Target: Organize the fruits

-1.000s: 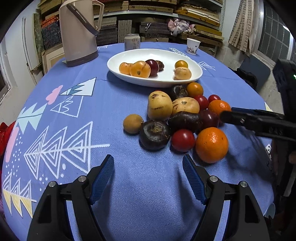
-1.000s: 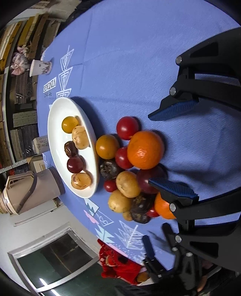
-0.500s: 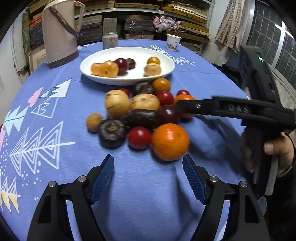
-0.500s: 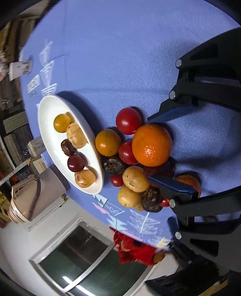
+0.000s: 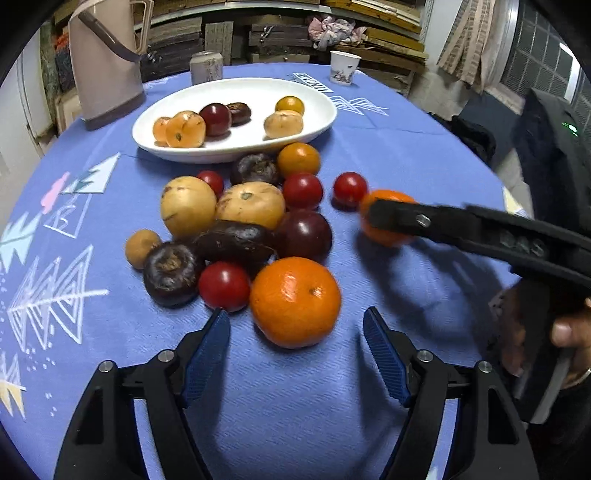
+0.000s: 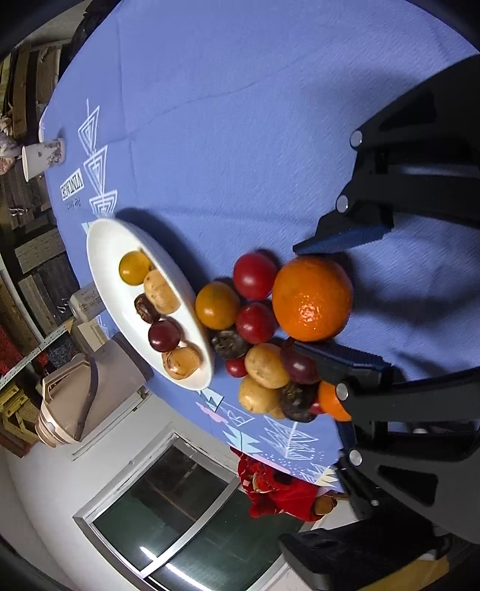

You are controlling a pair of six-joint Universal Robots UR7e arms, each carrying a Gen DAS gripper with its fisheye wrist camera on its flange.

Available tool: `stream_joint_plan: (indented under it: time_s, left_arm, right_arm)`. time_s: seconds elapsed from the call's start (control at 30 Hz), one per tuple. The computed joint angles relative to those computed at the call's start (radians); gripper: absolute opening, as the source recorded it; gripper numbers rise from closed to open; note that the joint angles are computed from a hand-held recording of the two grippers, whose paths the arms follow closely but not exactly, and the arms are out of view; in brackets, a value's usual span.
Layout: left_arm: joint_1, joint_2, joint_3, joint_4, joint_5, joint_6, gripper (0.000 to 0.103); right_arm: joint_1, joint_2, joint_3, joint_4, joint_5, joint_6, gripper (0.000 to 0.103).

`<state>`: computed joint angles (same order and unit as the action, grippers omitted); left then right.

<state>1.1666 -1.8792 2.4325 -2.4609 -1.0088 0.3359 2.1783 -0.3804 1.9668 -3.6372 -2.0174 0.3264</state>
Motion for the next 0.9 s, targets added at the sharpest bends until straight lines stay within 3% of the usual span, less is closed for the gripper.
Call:
stream_joint_plan:
  time_s: [0.1, 0.27, 0.3, 0.33, 0.53, 0.9]
  left_arm:
    - [0.01, 0.006, -0.011, -0.006, 0.002, -0.017, 0.06]
    - [0.014, 0.002, -0.022, 0.02, -0.01, -0.026, 0.056]
    - [0.018, 0.0, -0.026, 0.034, -0.021, -0.028, 0.045]
    - [0.027, -0.004, -0.038, 0.064, -0.052, -0.028, 0.046]
    - [0.041, -0.039, -0.041, 0.096, -0.065, -0.026, 0.046]
    - [0.067, -0.109, -0.061, 0.14, -0.107, 0.005, 0.046]
  right_arm:
    - [0.008, -0.001, 0.013, -0.017, -0.008, -0.003, 0.045]
    - [0.026, 0.008, 0.008, -0.015, -0.04, -0.028, 0.045]
    - [0.029, 0.01, 0.009, -0.024, -0.047, -0.031, 0.045]
    - [0.031, 0.012, 0.011, -0.037, -0.048, -0.035, 0.045]
    - [0.034, 0.019, 0.022, -0.091, -0.043, -0.055, 0.045]
    - [0.048, 0.02, 0.022, -0.081, -0.066, -0.058, 0.045]
